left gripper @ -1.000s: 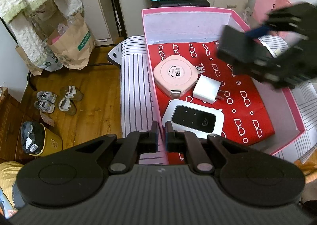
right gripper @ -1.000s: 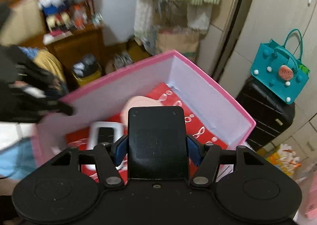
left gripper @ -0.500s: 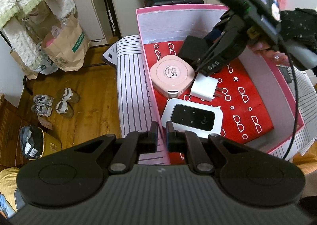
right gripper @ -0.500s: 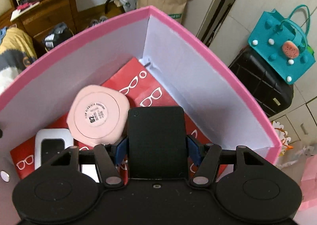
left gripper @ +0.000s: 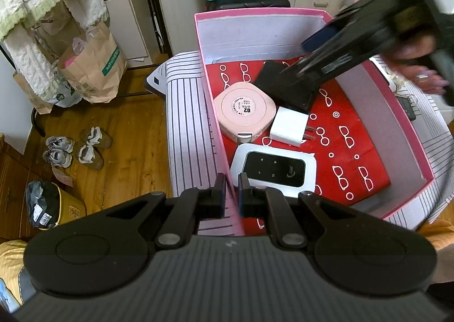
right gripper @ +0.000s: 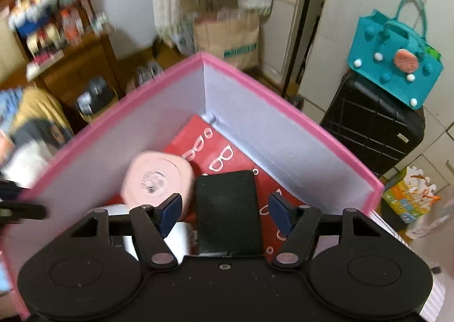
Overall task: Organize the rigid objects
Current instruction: 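Return the right gripper to the bed and grasp the black battery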
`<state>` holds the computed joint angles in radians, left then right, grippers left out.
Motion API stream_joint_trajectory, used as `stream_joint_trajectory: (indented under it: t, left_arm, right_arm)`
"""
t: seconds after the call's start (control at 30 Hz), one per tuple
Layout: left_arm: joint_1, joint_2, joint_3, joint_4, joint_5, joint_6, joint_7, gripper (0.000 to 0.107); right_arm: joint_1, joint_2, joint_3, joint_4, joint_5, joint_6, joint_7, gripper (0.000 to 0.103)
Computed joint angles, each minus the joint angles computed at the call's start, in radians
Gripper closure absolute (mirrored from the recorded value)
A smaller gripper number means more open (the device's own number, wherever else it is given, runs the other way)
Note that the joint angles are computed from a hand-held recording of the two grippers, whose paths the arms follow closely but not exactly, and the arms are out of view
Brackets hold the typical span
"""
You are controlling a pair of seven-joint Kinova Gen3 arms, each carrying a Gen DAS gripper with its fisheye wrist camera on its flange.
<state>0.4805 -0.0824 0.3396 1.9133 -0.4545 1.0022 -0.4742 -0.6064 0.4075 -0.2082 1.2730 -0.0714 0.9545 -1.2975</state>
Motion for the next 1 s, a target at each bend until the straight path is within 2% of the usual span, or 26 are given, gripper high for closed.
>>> stream_joint_trajectory:
  t: [0.13, 0.3, 0.47, 0.57, 0.73, 1.0]
  left_arm:
    - [0.001, 0.004, 0.001, -0.004, -0.003, 0.003, 0.004, 0.1]
    - [0.0, -0.004, 0.001, 0.005, -0.003, -0.004, 0.014, 0.1]
    - [0.007, 0.002, 0.009, 0.001, -0.019, 0.007, 0.032, 0.1]
    - [0.009, -0.005, 0.009, 0.009, -0.025, 0.0, 0.045, 0.1]
    - [0.009, -0.016, 0.021, 0.029, -0.046, -0.015, 0.081, 0.1]
    - [0.011, -0.022, 0.049, 0.055, -0.093, -0.027, 0.167, 0.1]
  right_arm:
    - [0.103, -0.121, -0.031, 0.123, -0.118, -0.084, 0.077, 0.03]
    - [0.188, -0.249, -0.027, 0.274, -0.234, -0.18, 0.168, 0.03]
    - [0.251, -0.394, 0.008, 0.464, -0.366, -0.315, 0.319, 0.03]
    - [0.256, -0.464, 0.048, 0.564, -0.427, -0.391, 0.371, 0.03]
    - [0.264, -0.521, 0.139, 0.68, -0.522, -0.425, 0.421, 0.029]
    - [0.251, -0.532, 0.194, 0.843, -0.564, -0.555, 0.428, 0.029]
